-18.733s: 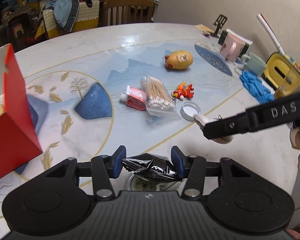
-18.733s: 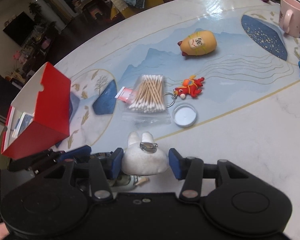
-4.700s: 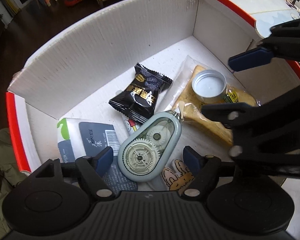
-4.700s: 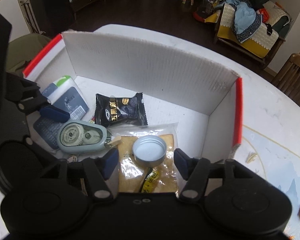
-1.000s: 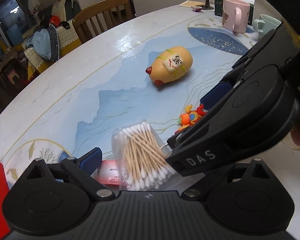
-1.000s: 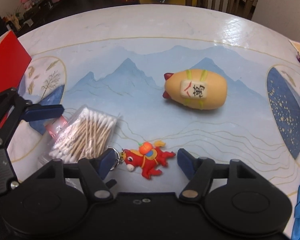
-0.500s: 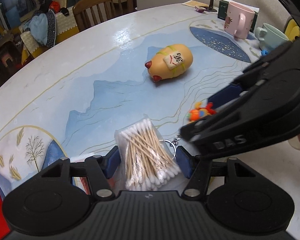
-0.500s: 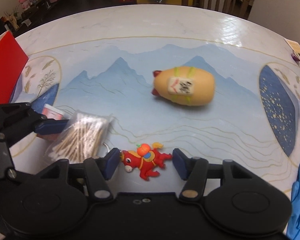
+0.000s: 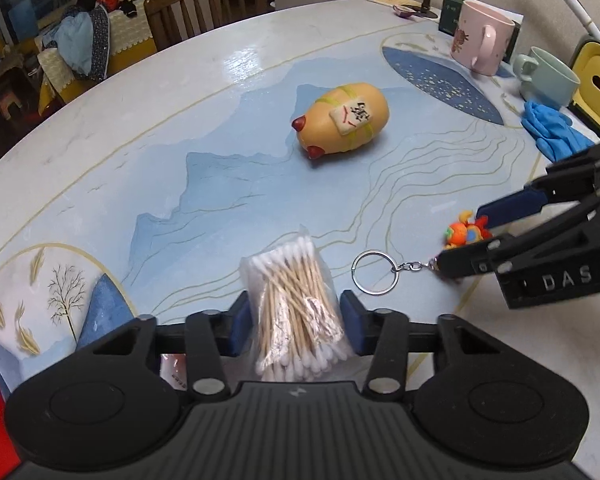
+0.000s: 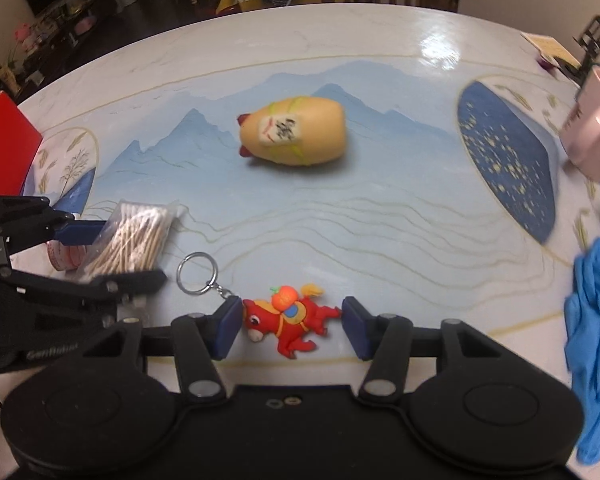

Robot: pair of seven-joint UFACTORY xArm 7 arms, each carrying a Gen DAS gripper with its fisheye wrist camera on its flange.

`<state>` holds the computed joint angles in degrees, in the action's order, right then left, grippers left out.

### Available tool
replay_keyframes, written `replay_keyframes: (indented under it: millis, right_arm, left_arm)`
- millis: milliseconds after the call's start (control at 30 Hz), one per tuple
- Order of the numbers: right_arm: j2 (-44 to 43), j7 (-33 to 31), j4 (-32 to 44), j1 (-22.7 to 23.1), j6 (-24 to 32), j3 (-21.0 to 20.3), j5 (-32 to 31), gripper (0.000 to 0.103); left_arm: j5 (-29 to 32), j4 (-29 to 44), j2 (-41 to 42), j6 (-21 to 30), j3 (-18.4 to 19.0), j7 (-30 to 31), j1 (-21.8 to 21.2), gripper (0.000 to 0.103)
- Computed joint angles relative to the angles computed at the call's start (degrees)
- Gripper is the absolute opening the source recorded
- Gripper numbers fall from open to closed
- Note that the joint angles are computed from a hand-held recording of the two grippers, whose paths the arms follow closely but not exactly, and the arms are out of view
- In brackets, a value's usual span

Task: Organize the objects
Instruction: 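Grasp the cotton swab bag with the left tool while the right tool grasps the horse keychain, then carry the cotton swab bag and horse keychain over the red shoebox with both tools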

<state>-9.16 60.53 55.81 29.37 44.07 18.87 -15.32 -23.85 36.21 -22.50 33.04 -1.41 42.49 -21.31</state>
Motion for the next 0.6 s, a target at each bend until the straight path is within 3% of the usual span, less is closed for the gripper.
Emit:
replay_keyframes:
  millis: [100,233,367,500,567,600]
  right_arm:
    - [-1.24,1.88,-1.23,0.27,-0.54,0.66,-0.37,0.052]
    - [-3.08,4.25,-2.44,0.27,-0.69,1.28,-0.99,0.032]
    - [-4.13,4.41,-3.85,0.17,-1.98,1.88,-1.58,0.033]
    - [-4.15,3.63,-3.97,0.09,-3.27,2.26,-1.68,0.047]
    - [-3.42,3.82,-3.36,-0.06,-3.47,2.67,-2.82,0.07]
    - [-2.94,3.58,-2.97,-0.01,-3.48,2.76,-3.28,0.07]
  left_arm:
    - [0.89,-0.74,-0.92,-0.54,-0.43,-0.19,0.16,0.038]
    - [1.11,-1.09,-2.23,0.65,-0.11,-0.78,0.08,0.037]
    - [0.76,-1.43,-4.3,2.36,0.51,-1.54,-0.01,0.037]
    - [0.21,-1.53,-6.7,4.71,1.22,-2.06,0.06,0.037]
    - [0.0,-1.52,-7.81,6.17,1.65,-2.4,0.26,0.037]
    - [0.1,-1.61,-8.41,6.75,1.71,-2.69,0.5,0.037]
